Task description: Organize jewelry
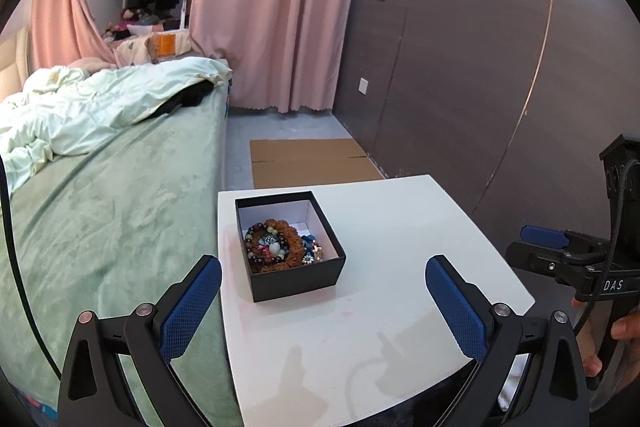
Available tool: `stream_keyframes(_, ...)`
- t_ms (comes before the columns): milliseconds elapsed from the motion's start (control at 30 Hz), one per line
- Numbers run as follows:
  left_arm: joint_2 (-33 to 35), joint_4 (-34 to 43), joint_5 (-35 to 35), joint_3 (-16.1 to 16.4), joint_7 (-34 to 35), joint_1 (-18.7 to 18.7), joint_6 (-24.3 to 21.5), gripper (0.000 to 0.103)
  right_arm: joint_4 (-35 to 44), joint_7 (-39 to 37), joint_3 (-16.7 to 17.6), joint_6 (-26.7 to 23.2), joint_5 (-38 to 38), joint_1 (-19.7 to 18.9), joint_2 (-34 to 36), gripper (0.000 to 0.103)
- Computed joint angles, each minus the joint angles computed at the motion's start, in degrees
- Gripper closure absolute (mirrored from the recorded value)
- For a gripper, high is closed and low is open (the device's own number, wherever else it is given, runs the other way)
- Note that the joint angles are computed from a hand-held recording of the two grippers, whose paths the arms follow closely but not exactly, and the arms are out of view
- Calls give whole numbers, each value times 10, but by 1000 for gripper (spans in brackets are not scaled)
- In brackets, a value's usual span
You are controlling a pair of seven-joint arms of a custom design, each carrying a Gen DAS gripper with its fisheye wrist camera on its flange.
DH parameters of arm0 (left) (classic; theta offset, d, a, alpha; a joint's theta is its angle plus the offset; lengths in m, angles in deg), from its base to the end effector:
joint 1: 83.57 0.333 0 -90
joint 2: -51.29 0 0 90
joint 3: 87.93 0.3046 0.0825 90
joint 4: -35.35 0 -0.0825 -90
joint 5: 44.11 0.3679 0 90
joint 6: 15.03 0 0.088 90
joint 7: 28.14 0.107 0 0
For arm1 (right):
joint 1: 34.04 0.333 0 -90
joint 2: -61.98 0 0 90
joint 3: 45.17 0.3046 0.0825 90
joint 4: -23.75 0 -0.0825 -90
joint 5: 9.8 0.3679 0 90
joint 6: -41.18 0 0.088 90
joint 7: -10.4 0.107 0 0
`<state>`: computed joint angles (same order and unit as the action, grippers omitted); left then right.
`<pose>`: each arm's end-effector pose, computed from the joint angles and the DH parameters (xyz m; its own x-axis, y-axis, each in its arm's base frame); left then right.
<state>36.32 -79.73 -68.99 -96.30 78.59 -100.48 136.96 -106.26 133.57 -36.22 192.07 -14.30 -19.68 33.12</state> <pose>0.4678 -0.2192 0.6647 -0.5079 -0.8470 0.1569 -0.5718 0.1953 -0.7968 0.3999 0.1907 0.6440 0.0217 -0.9588 -0.2834 -0.6761 0.1948 -0.7106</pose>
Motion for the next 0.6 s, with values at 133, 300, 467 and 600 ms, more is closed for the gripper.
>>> stream_keyframes(133,1,2,-7,3,-2,0,1,1,-5,8,0,8,1,-2,-3,5)
stream_keyframes(300,-1,-2,2,-1,-8,3,13,1,-6,18,5,10,-3,-6,-3,5)
stream_keyframes(467,-4,-7,9,-1,-13,2,21,1,-5,28,8,3,-8,-7,-2,5)
stream_keyframes(600,-3,-8,17,-1,-18,2,22,1,-3,36,10,-7,-14,-9,-3,5)
